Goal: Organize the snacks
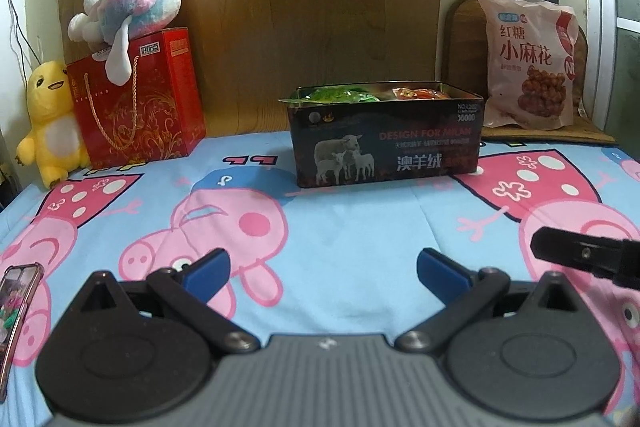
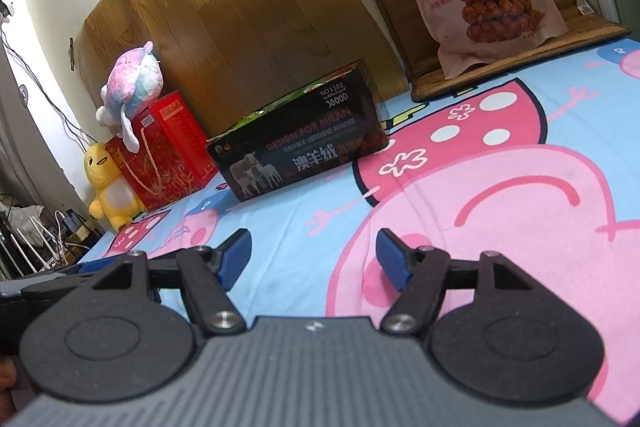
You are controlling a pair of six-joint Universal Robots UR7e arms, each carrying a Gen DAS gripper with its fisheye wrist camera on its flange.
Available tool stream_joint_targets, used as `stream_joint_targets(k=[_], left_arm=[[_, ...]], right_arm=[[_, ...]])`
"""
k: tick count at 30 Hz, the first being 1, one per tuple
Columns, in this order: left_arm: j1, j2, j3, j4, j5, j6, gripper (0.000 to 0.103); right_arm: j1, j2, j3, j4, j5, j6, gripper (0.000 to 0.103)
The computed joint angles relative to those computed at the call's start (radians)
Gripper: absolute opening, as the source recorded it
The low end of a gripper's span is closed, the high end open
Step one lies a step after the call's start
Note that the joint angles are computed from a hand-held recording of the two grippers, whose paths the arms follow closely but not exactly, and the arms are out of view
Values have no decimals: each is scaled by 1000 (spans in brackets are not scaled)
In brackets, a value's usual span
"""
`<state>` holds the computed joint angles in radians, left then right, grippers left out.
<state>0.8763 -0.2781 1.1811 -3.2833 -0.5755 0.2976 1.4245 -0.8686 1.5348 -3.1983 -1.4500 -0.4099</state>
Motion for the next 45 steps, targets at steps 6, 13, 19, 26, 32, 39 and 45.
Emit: stream_joint_targets(k=[6, 13, 19, 26, 32, 39, 45], left_arm=[[1, 5, -7, 25, 20, -5, 103], [-3, 52, -60, -56, 90, 128, 103], [1, 47, -57, -31, 89, 112, 103], [2, 52, -67, -23, 99, 121, 103], [4, 45, -65, 18, 104, 91, 103], [5, 24, -50, 108, 103, 13, 103], [5, 24, -53, 138, 106, -4, 103]], right_arm=[[-2, -1, 1, -1, 7, 3, 71], [-2, -1, 1, -1, 7, 4, 71], [-2, -1, 2, -3, 7, 4, 72], [-3, -1, 2, -3, 8, 4, 72], [-3, -1, 3, -3, 10, 7, 72], [-3, -1, 5, -7, 10, 10, 72], [-4, -1, 5, -6, 16, 17, 72]])
